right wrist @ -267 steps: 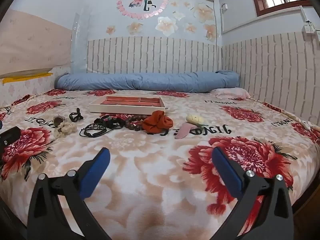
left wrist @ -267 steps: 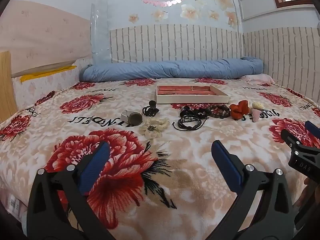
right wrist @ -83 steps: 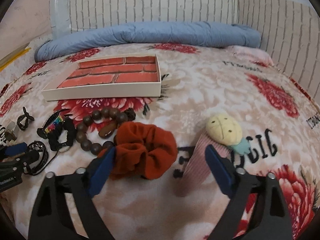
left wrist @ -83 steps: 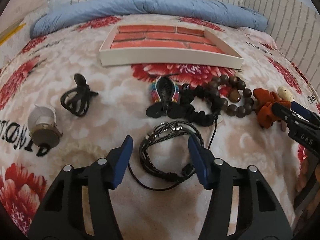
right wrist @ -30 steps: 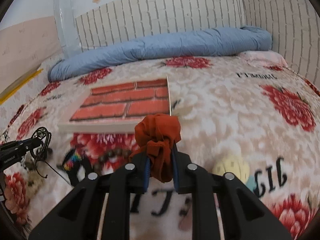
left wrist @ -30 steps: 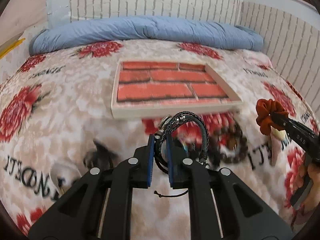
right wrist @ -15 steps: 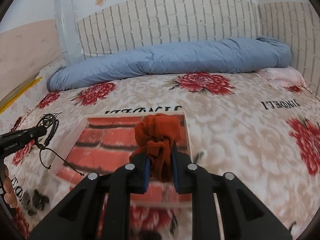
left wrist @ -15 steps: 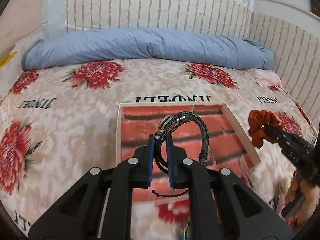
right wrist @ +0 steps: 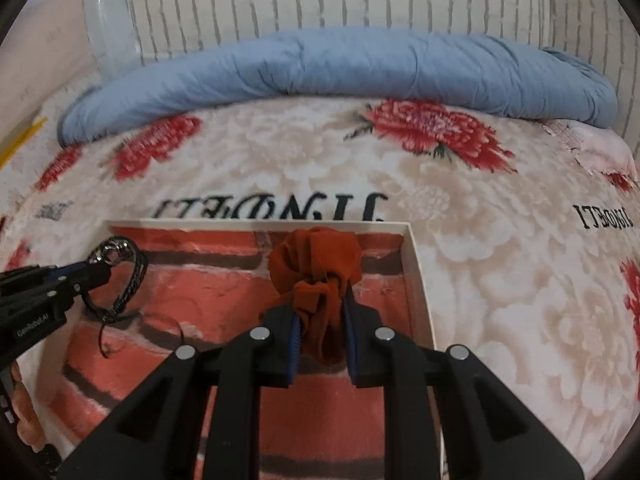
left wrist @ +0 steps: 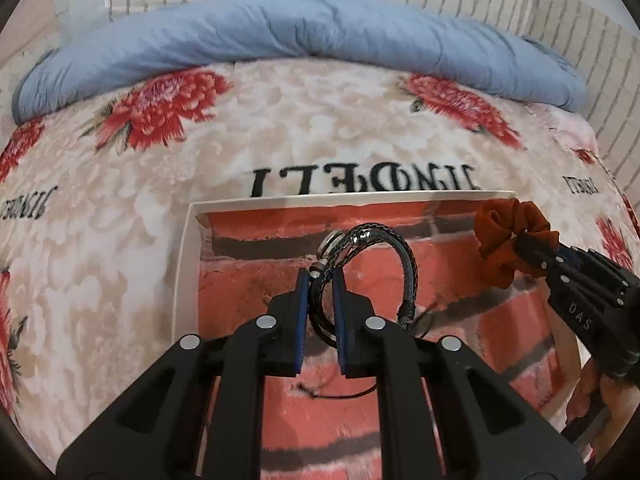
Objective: Organize jewelry
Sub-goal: 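Carry the black bracelet and orange scrunchie into the brick-pattern tray with both tools, then open both tools to release the bracelet and scrunchie in the tray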
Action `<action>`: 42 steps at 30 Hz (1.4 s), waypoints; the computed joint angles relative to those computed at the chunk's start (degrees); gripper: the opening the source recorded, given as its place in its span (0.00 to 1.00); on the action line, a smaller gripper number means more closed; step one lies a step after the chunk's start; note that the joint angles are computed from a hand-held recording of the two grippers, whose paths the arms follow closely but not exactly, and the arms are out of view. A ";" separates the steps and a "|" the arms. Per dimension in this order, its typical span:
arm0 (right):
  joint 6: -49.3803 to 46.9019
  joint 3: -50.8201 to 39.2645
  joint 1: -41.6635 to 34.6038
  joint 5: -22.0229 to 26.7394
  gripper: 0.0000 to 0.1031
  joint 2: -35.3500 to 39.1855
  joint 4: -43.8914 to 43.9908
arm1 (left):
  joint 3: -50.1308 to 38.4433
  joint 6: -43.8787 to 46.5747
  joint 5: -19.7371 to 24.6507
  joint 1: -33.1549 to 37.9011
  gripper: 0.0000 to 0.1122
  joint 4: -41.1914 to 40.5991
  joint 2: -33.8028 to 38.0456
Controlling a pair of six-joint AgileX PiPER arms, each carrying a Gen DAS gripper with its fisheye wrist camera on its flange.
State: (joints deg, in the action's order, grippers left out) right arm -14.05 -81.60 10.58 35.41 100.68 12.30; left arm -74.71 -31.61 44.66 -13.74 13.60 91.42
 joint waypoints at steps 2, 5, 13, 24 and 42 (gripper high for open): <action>2.04 -2.85 0.36 1.92 0.18 2.19 -1.91 | -2.17 1.78 1.07 1.20 0.09 -0.94 2.78; 3.35 -6.67 0.82 4.99 0.18 4.82 -3.37 | -4.48 2.39 2.54 1.75 0.09 -0.33 5.73; 5.23 -10.46 2.42 7.15 0.19 8.02 -7.50 | -7.02 2.55 4.32 2.08 0.09 -0.07 9.39; -0.42 -8.77 -0.69 8.07 0.46 6.06 -0.21 | -7.63 0.32 6.30 0.93 0.48 1.98 8.41; -5.81 1.19 -7.03 8.28 0.86 -12.43 3.70 | -2.03 -4.25 15.49 -4.68 0.86 10.62 -12.67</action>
State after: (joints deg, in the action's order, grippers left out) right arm -19.86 -80.42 3.55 43.68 88.25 16.01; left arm -76.74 -35.86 60.15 -18.43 24.23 78.74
